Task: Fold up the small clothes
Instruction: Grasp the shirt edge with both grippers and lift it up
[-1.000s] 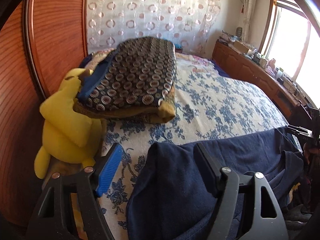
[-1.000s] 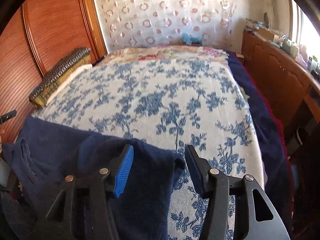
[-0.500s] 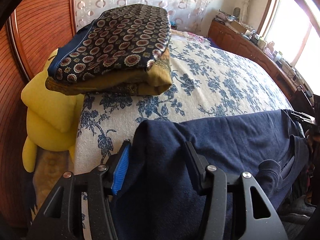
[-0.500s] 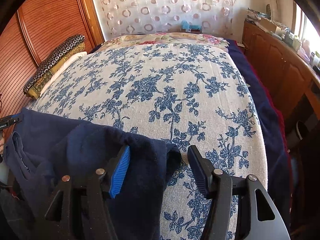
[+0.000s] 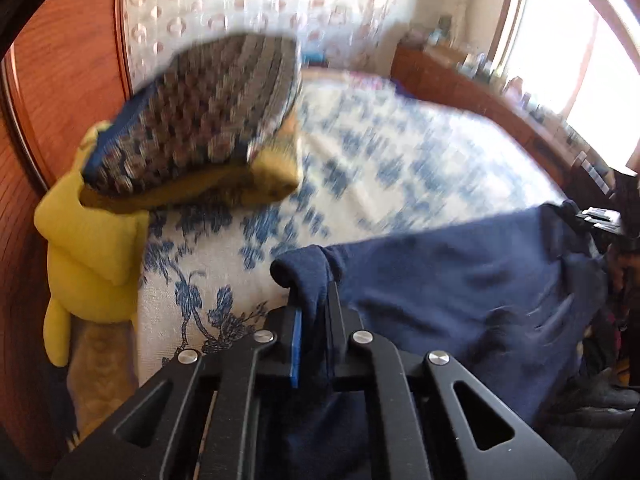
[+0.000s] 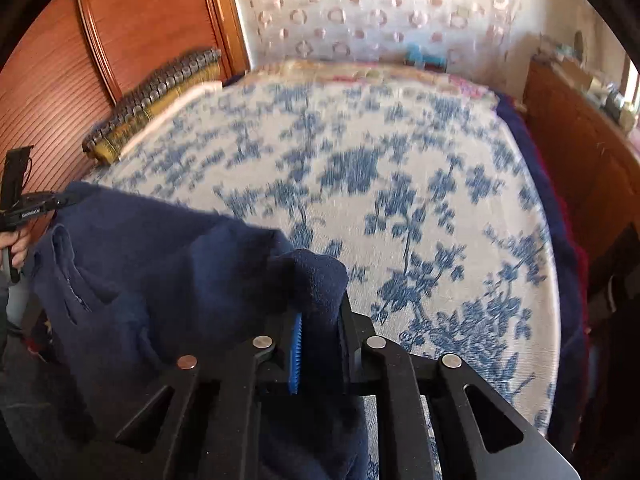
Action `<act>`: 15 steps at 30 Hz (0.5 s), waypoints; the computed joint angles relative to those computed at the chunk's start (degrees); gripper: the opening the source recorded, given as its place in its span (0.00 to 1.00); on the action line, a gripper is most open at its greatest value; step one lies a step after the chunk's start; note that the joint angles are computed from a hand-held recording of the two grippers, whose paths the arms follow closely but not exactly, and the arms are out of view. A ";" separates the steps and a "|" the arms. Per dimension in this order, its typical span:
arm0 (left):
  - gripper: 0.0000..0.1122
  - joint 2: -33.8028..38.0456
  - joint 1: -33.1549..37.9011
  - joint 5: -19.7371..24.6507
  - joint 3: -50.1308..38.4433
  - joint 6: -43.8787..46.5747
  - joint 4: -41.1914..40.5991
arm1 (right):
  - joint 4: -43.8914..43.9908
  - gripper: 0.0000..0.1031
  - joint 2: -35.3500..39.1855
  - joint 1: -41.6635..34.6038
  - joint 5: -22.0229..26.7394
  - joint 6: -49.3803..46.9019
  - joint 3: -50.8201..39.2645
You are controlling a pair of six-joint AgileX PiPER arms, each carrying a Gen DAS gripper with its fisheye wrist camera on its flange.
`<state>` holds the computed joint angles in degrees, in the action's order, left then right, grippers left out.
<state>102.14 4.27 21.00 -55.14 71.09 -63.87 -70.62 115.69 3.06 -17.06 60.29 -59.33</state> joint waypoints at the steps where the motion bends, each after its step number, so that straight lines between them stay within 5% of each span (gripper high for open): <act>1: 0.09 -3.15 0.80 1.32 1.93 3.72 -4.09 | 3.44 0.12 -2.40 -0.90 -2.39 -3.44 2.53; 4: 0.08 -12.49 2.51 4.04 7.02 10.72 -12.02 | 7.88 0.12 -11.33 -1.81 -5.54 -9.56 9.80; 8: 0.08 -22.81 4.46 8.86 10.31 11.84 -15.49 | 19.33 0.12 -25.60 0.74 -2.75 -21.26 18.69; 15: 0.08 -36.91 6.82 14.44 10.51 8.49 -15.71 | -4.30 0.12 -47.81 -4.06 -5.60 2.19 24.87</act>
